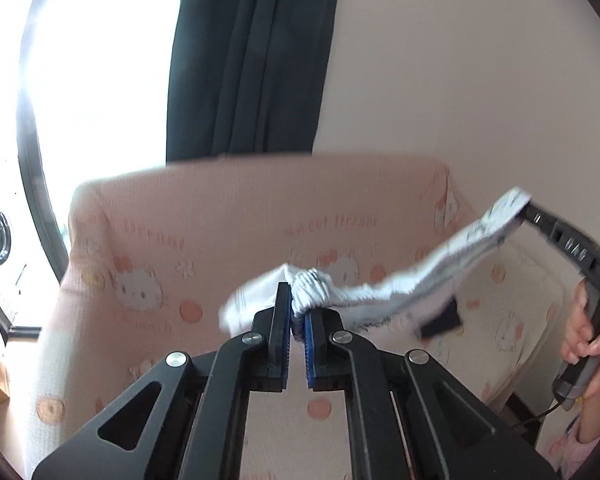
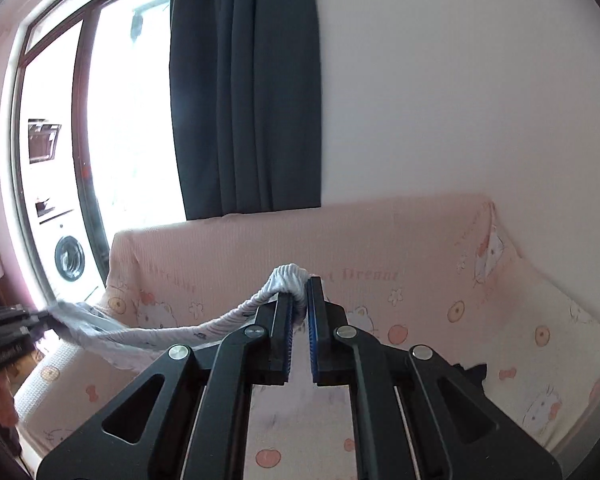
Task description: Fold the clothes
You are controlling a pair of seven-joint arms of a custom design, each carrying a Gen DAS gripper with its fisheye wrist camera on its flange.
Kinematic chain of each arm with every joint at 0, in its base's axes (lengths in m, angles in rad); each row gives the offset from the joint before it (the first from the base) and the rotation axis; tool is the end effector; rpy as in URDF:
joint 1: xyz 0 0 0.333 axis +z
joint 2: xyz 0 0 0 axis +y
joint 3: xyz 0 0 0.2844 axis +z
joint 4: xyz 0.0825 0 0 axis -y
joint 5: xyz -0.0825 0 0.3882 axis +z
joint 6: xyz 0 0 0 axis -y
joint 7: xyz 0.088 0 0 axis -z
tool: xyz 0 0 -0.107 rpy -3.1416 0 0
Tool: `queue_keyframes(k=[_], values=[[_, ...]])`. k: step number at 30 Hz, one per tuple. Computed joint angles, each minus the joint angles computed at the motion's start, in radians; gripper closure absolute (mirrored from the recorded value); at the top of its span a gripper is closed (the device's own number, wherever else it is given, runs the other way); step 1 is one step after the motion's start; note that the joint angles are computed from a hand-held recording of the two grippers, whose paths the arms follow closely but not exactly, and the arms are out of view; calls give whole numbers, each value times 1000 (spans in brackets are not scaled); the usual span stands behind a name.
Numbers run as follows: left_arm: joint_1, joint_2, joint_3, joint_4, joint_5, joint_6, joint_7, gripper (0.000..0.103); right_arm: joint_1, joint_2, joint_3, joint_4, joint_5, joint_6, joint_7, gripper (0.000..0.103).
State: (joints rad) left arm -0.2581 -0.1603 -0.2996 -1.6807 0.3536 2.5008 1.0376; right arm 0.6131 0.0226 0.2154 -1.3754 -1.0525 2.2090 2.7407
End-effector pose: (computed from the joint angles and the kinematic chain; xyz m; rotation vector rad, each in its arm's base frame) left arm 0.4653 -0.3130 0.7375 -1.4568 1.8174 -1.0764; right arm 0.4233 0.4153 0.7704 -1.3746 1.4519 -1.0030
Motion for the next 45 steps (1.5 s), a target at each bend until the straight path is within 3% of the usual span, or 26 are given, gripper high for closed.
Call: queue_keyframes(k=[3, 5, 10, 13, 17, 19, 25, 28, 31, 36, 39, 41, 43, 45], values=[[-19, -10, 13, -152, -102, -15, 3, 97, 7, -56, 21, -175, -30, -26, 113, 99], [-29, 16, 15, -243, -162, -31, -9, 97, 2, -52, 33, -260, 19, -38, 143, 98], [-51, 151, 17, -342, -234, -113, -40, 97, -12, 17, 15, -475, 352, 43, 130, 97], [-59, 167, 25, -383, -257, -121, -47, 97, -19, 61, 3, -573, 563, 107, 69, 97], [-57, 158, 33, -412, -295, -102, -26, 96, -20, 64, -16, -625, 638, 124, 26, 97], [-56, 155, 36, -416, -311, -93, -7, 96, -26, 44, -25, -650, 637, 155, 43, 97], [-61, 136, 32, -428, -314, -73, 41, 96, -18, 50, -17, -630, 602, 121, 9, 97], [-66, 112, 29, -452, -341, -60, 79, 96, -26, 35, -17, -651, 652, 177, -39, 96], [-64, 103, 30, -472, -334, -78, 67, 85, -34, 52, -12, -641, 757, 186, -134, 90], [-68, 45, 57, -576, -564, -26, 173, 84, -47, 15, -15, -698, 882, 267, -208, 82], [-117, -35, 116, -676, -935, 98, 405, 83, -54, -45, -13, -767, 956, 389, -299, 74], [-145, -60, 151, -706, -1137, 147, 536, 77, -54, -87, -14, -822, 1049, 491, -392, 70], [-134, -57, 149, -717, -1188, 176, 550, 76, -64, -119, -5, -861, 1027, 556, -353, 66], [-113, -50, 135, -727, -1177, 205, 518, 76, -109, -128, 28, -852, 845, 507, -160, 66]])
